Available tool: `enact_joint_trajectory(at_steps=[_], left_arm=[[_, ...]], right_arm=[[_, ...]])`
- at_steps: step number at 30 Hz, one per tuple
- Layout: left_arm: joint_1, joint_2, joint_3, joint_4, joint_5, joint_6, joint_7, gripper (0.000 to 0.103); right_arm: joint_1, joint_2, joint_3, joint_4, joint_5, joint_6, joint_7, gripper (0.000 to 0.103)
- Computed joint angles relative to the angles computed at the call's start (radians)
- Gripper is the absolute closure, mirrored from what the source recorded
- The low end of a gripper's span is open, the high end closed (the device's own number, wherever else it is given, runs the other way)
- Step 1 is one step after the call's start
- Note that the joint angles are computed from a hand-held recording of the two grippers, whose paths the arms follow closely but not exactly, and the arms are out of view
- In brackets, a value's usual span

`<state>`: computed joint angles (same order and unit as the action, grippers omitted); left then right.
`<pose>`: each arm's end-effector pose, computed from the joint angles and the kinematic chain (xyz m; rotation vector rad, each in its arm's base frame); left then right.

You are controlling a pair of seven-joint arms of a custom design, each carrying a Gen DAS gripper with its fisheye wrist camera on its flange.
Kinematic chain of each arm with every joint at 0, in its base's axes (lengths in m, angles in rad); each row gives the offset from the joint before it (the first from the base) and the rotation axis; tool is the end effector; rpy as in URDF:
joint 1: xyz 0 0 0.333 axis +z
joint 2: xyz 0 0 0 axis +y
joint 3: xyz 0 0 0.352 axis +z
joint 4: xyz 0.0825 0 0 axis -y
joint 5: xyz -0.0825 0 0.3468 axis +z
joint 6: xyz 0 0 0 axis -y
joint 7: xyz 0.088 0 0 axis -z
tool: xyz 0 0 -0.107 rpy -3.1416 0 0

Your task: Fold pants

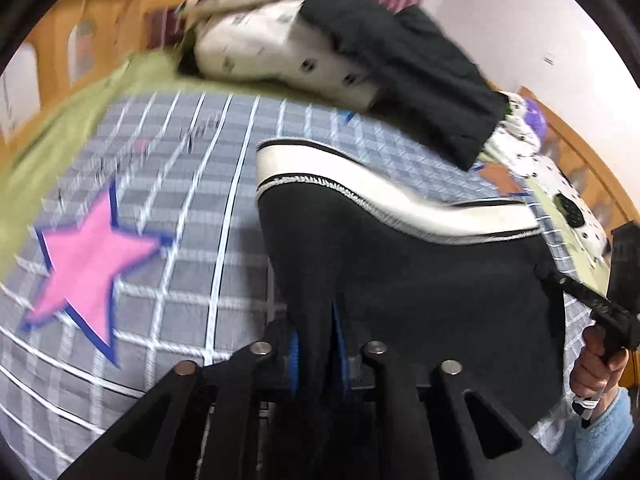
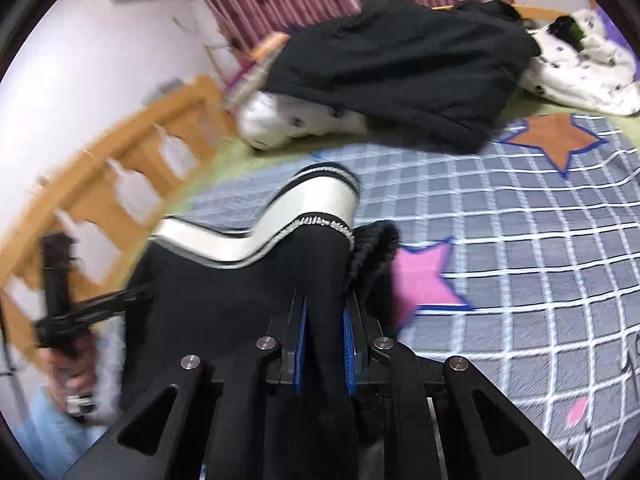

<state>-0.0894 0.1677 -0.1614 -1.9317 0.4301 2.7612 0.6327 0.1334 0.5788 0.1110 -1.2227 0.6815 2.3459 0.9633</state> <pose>0.5921 -0.1629 0.5307 -2.1687 1.5123 -0.8179 0.7306 0.1648 0.5431 -1.9614 1.2125 -0.0687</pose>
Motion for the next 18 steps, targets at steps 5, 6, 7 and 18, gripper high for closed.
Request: enact_joint_trajectory(at_steps=[5,6,7,18], left_arm=[[-0.024,-0.021,0.027,-0.005,0.126,-0.012,-0.074,0.07],[-0.034,-0.03,0.032,0.006,0.18,-0.036,-0.093,0.065],[-0.041,-0.035,0.036,0.019,0.229,-0.049,-0.111,0.06],[-0.075,0.274,0.025,0.419,0.196,-0.239,0.113,0.044]], right_arm=[[0.045,0.082,-0.076,0.119,-0.184,-0.076,0.101,0.069],[0.056,0.079,-0.087,0.136,-0.221,-0.087,0.112,0.069],[0.061,0.063,-0.09,0.132,-0.24,-0.068,0.11,0.069],[0.198,0.231,-0.142,0.33,-0.395,0.102,0.115,0.079]])
